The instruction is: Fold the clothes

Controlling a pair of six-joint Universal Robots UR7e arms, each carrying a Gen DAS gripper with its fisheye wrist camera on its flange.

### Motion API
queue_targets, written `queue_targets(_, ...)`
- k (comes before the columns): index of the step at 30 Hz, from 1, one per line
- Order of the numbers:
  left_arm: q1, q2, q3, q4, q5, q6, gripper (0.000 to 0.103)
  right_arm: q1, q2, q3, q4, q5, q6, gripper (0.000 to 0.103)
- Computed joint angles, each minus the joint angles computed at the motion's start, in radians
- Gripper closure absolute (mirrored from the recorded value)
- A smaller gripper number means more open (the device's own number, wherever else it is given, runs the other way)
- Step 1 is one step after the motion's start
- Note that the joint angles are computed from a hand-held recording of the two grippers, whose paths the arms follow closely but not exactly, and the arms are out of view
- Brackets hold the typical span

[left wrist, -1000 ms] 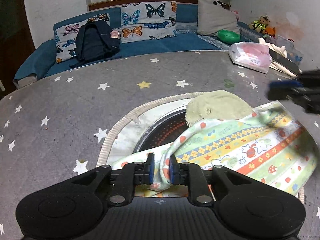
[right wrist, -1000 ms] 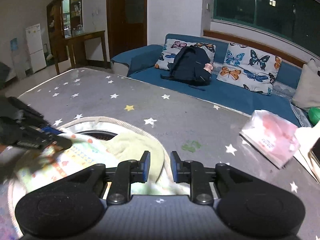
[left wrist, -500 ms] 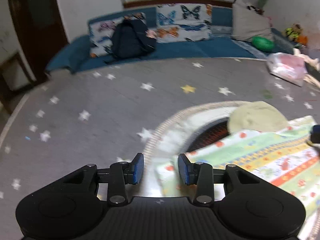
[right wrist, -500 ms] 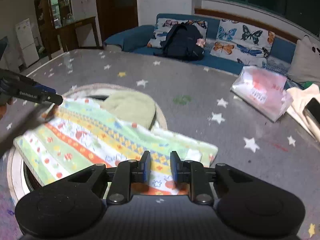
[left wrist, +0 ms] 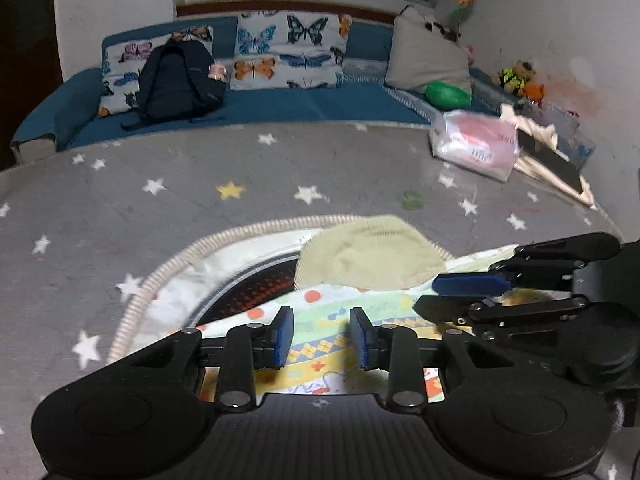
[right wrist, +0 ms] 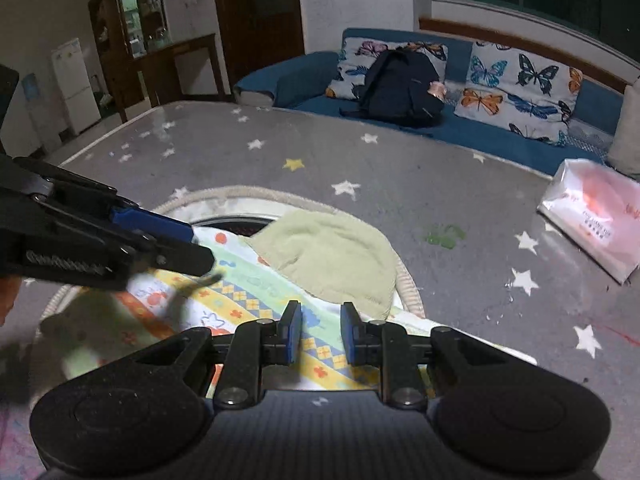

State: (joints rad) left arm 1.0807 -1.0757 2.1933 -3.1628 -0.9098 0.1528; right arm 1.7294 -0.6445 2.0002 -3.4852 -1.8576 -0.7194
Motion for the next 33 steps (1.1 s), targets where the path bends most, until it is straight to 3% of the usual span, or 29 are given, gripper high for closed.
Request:
queue_targets(8,0.003,0.018,0.022,-0.067,0.022,0.011,0.069,0.021,-0.013,0.058,-0.045,0.029,-0.059,0.08)
queue_targets(12,-0.003,-0.022,0.057,-0.062,0.046,-0.004,0.068,0.03,0.01,0.07,-0.083,-0.007,-0.085,0.078)
queue_targets(16,-0.014,-0.086,0.115,-0.066,0.058,-0.038,0.066,0.038,-0.02,0.121,-0.126,0.034,-0.055,0.066)
queue_targets(22,-0.041,-0.153,0.214,-0.081,0.095,-0.077,0.063,0.047,-0.005,0.185,-0.186,0.031,-0.076,0.064)
queue_targets(33,-0.099,-0.17,0.326,-0.171,0.176,-0.067,0.058,0.041,-0.004,0.276,-0.325,0.025,-0.062,0.054)
